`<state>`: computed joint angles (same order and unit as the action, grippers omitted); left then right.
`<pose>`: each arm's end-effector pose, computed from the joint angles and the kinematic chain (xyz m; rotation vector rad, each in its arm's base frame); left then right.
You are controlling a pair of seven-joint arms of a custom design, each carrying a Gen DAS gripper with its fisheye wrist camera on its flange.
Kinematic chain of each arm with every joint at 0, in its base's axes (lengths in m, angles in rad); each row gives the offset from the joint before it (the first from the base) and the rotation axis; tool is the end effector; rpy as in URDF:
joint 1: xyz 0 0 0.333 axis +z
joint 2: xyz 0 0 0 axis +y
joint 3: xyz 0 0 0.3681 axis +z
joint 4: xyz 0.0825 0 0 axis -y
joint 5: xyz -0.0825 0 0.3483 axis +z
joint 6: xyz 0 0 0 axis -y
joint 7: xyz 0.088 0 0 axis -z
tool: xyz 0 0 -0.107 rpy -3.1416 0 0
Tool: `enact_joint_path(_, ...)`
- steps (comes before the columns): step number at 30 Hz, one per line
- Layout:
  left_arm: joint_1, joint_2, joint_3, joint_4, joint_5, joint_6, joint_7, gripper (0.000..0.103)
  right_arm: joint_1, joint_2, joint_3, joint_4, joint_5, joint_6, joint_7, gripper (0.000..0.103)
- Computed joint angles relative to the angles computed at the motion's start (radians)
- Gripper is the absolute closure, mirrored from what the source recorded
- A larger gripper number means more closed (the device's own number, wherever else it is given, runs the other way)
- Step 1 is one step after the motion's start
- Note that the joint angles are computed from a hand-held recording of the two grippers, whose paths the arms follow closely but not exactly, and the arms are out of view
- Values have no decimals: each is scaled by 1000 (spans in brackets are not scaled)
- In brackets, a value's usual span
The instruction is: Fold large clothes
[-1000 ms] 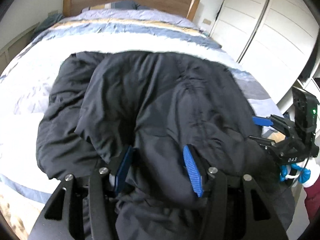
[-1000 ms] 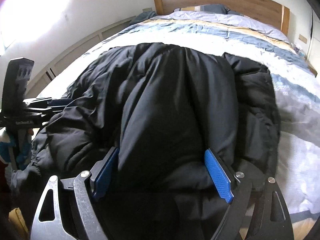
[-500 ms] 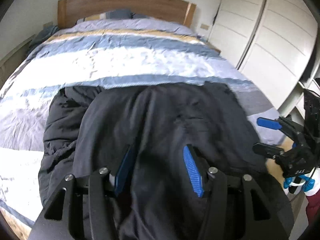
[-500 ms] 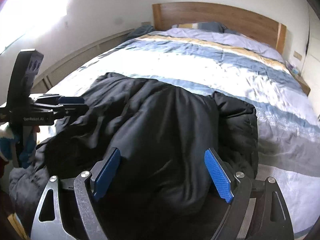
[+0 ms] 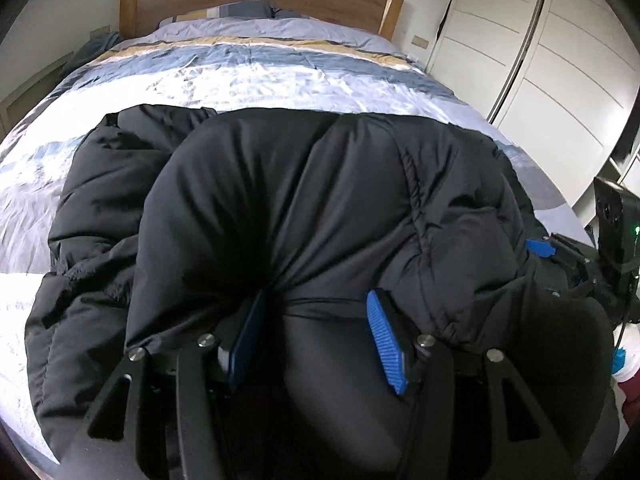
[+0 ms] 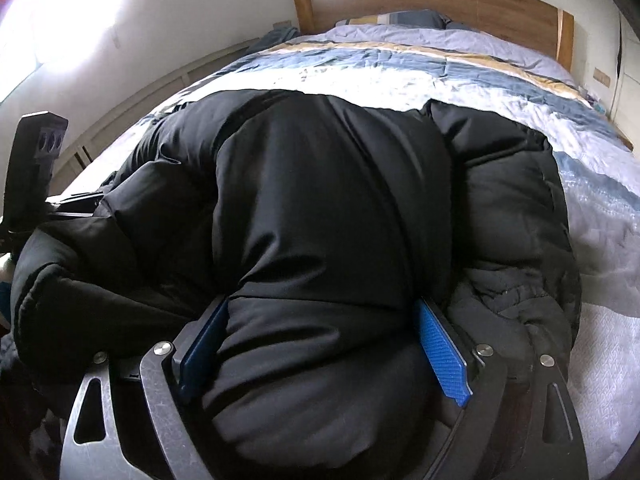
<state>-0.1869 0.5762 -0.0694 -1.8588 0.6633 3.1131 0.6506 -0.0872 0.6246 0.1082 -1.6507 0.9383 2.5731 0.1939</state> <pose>0.6477 -0.2154 0.3483 -1.9297 1.8695 -0.8383 0.7121 -0.0133 0.3401 -2.1772 1.1132 -0.2361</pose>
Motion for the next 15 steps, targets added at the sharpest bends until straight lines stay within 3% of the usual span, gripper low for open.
enact_joint_path(3,53,-43,-73,-29,-31,-45,44,52,26,-8,-31,6,-54,-12,73,15)
enact_joint_path(6,71,-121,-90,-112,-42,-17,55,52,13,-60,-30,-17,-59,-38,104,15)
enact_joint_path(10,67,-205,-93,-201,-32,35,67,52,-30,-165,-3,-106,28,-65,-12,15)
enact_joint_path(15,18,-226,-54,-256,-11,37,45,52,-21,-242,-33,-182,84,-149,-105,15)
